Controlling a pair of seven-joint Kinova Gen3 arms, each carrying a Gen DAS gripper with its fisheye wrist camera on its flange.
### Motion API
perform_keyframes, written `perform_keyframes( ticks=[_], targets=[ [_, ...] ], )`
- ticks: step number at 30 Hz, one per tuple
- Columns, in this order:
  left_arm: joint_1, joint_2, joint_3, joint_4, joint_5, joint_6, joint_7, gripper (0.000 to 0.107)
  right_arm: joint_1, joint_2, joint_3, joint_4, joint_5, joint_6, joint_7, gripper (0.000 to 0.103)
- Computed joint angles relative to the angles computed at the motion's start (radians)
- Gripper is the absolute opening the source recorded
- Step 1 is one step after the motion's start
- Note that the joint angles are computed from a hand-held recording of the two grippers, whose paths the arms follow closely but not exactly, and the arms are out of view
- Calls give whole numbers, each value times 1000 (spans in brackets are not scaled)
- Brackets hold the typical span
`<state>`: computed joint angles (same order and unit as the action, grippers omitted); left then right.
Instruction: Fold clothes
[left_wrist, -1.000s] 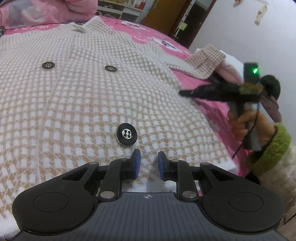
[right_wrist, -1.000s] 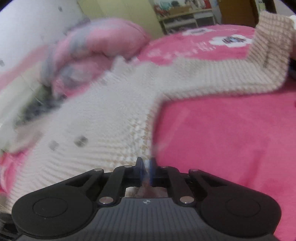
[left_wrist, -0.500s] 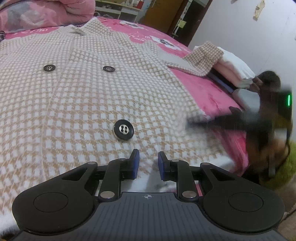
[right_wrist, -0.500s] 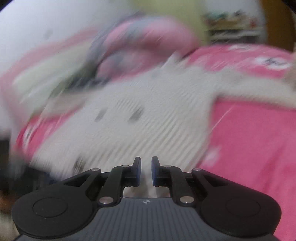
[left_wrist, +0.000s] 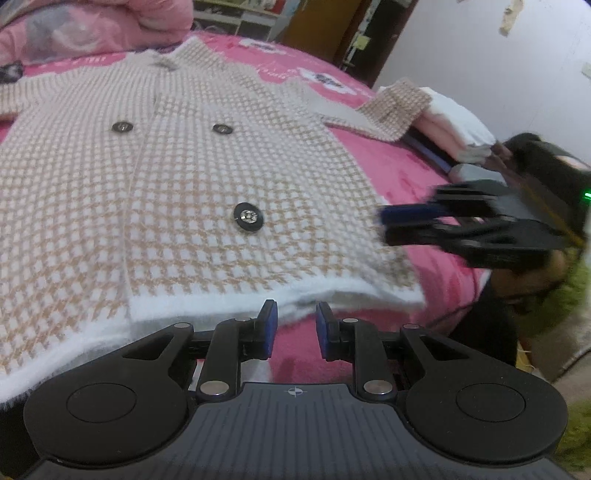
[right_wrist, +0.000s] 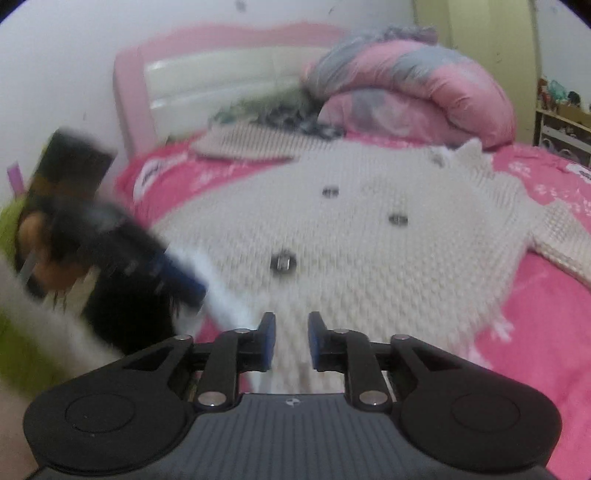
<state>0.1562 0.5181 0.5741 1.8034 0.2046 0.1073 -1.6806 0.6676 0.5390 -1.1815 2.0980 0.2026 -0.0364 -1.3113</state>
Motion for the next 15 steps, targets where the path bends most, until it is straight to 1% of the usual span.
perform_keyframes(
  ticks=[2,3,4,5,6,7,9,11,13,15],
  targets=[
    [-26,4,33,10,-1,-19,-7,22,-93,30,84,-25,-10,-5,-10,22],
    [-37,9,46,12,-2,-28,-8,22,-128,52,114,-38,-16,17,-8,22],
    [-54,17,65,10,-5,-36,-11,22,-145,66,126,-47,-22,55,4,23],
    [-78,30,91,3,-9,-41,-15,22,-143,66,119,-56,-29,96,29,24],
    [-102,43,117,-5,-14,-46,-19,22,-123,70,94,-64,-51,137,70,25],
    [-120,61,137,-20,-21,-51,-21,22,-88,90,50,-71,-62,177,105,25],
    [-142,104,165,-68,-36,-63,-21,22,-46,89,7,-100,-69,259,129,24],
    [-131,149,156,-143,-48,-63,-9,24,-26,60,5,-125,-88,292,147,24],
    [-100,192,125,-235,-50,-48,8,27,-16,24,23,-145,-116,269,157,24],
    [-31,224,42,-328,-53,-46,47,30,0,19,29,-196,-155,245,166,25]
  ],
)
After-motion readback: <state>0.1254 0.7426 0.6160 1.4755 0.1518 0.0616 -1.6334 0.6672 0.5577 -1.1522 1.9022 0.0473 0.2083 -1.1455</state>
